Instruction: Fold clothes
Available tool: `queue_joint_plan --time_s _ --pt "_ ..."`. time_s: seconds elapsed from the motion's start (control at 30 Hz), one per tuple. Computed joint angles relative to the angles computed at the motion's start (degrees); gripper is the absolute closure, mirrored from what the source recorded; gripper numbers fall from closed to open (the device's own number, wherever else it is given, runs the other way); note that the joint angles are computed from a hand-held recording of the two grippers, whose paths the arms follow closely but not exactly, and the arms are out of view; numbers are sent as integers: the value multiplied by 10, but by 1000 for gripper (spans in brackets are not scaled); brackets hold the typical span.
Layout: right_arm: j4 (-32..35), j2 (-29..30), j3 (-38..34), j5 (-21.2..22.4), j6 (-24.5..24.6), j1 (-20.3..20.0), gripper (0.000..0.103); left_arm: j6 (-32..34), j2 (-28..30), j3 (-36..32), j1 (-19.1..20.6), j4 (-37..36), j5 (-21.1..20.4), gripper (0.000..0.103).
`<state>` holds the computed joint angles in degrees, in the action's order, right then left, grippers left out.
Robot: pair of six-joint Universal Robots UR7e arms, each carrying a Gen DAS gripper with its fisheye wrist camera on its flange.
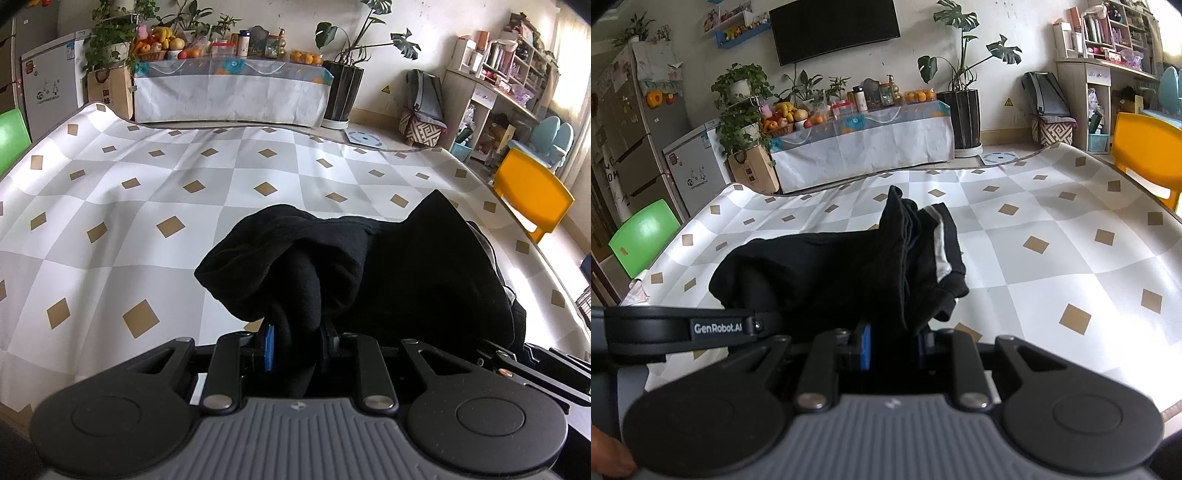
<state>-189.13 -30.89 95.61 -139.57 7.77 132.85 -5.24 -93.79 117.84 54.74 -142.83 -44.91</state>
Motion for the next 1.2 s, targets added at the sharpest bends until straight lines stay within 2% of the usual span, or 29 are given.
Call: queue_joint_plan --time_s 0.3,0.63,0.8,0.93,1.2 --pt "2 -9 4 -12 -4 16 83 -6 -21 2 -13 22 -3 83" --pt "-11 -15 -3 -20 -22 26 83 8 -20 -6 -31 12 2 83" --pt "-2 -27 -2 -14 -14 24 83 -5 -14 -18 -36 34 -2 83" --pt "-2 -35 1 -16 -27 25 83 -14 -6 -28 -38 46 -8 83" --pt "0 -50 3 -18 -24 15 83 -11 27 -52 -43 43 -19 83"
